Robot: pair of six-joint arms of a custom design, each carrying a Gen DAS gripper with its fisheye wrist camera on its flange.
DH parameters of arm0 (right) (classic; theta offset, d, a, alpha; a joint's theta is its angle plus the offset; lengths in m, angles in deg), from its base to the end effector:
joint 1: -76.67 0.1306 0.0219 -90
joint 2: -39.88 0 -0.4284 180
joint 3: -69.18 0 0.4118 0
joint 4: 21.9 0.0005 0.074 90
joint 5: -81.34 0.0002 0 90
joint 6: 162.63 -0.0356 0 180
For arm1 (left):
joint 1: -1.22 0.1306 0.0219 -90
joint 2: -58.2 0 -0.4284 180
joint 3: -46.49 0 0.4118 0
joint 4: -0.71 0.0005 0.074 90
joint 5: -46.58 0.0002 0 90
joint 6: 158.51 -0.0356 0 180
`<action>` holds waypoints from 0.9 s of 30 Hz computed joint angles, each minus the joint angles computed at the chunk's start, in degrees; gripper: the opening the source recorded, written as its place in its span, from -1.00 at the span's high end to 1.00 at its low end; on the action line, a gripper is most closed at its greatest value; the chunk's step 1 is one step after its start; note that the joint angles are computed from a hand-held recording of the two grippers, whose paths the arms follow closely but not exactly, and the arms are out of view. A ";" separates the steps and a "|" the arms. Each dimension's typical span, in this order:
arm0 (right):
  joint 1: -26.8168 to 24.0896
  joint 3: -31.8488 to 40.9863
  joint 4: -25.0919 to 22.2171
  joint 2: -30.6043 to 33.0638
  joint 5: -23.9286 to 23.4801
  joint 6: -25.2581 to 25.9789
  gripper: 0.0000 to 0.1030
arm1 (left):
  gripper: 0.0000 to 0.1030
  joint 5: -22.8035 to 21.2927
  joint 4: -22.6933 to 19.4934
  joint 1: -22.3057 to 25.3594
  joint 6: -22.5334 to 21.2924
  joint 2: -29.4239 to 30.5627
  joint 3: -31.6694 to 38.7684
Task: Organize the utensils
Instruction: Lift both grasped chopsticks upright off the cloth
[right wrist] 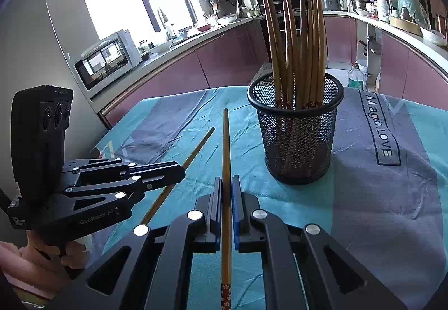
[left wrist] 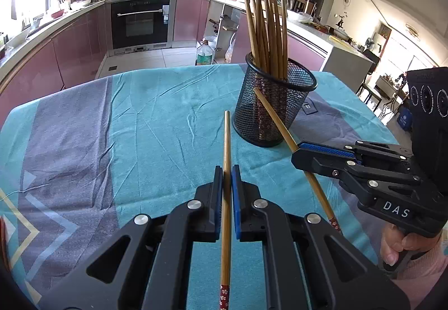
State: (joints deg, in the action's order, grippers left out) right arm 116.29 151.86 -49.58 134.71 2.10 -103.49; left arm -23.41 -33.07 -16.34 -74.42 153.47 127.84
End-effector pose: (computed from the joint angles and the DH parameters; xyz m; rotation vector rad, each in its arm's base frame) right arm 0.4237 0.3415 0.4009 -0.0742 2.2887 0.4420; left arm 0.5045 -0.1729 0.3785 0.6469 2.3107 -0.5142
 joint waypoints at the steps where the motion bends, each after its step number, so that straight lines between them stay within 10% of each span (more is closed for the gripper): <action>1: -0.01 -0.13 0.18 -0.14 0.08 0.01 0.90 | 0.86 0.06 0.01 0.00 0.05 -0.16 -0.01; 27: -0.39 -3.18 3.79 -3.87 2.18 0.94 0.90 | 0.86 2.54 2.58 -0.26 1.36 -3.11 -0.02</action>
State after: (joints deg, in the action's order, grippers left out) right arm 115.90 148.69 -45.78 130.84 4.28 -102.55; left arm -20.86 -30.49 -16.60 -73.05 150.36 127.82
